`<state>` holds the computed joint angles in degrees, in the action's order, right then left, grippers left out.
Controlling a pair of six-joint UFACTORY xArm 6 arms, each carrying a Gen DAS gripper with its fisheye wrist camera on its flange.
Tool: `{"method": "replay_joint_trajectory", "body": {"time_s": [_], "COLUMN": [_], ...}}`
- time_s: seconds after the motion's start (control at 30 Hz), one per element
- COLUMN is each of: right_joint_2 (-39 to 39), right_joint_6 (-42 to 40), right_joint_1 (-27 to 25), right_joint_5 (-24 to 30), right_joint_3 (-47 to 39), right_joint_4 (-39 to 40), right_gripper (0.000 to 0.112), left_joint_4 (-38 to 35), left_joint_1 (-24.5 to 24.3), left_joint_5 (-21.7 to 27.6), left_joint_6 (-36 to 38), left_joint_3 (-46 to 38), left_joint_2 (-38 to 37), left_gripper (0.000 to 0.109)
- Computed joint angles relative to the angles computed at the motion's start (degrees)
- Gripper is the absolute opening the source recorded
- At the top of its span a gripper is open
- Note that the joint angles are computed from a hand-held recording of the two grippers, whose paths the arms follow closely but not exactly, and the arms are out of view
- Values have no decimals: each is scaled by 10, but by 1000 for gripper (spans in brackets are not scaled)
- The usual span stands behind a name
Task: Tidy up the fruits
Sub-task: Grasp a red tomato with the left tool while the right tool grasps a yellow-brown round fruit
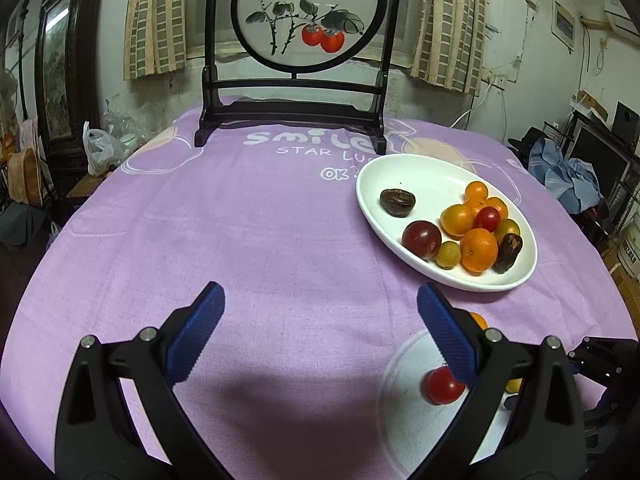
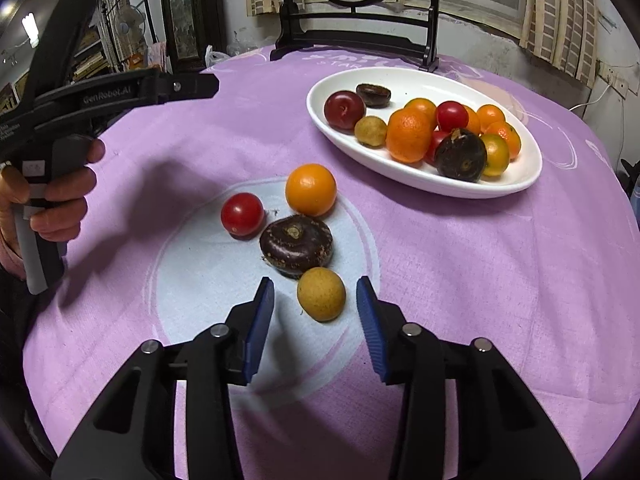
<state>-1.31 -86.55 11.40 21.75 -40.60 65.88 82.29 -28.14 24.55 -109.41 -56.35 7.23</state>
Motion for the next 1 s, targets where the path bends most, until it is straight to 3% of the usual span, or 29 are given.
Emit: {"method": "replay_joint_trajectory", "body": {"time_s": [0.17,0.3,0.37,0.5,0.6,0.8,1.0], "right_joint_2": [0,-1,-5,-5,-2,6,5], "right_joint_6": [0,-5,-2,21,37,60,65], "right_joint_1": [-1,-3,-24,-81,-89,-91,-85], "right_joint_5": [-2,-1,32,111,105,101,90], "right_joint_3": [3,4,-4,-28,-33,-38,-34], "right_joint_4": [-1,0,14,55,66,57,51], "right_gripper": [37,26,26,26,26,26,26], "left_joint_4": [-12,-18,-23,9,32,-7,-21], "left_joint_1": [0,3,9,19,-4,-40,-40], "left_joint_5": [1,-3,-22,-105,-114,-115,-127], "left_joint_6": [12,20,43,122,179,298,316], "left_joint_3": [-2,-3,-3,2,-4,-25,-29], "left_joint_2": [3,4,6,9,22,61,76], "left_gripper": [99,99,99,99,96,72,53]}}
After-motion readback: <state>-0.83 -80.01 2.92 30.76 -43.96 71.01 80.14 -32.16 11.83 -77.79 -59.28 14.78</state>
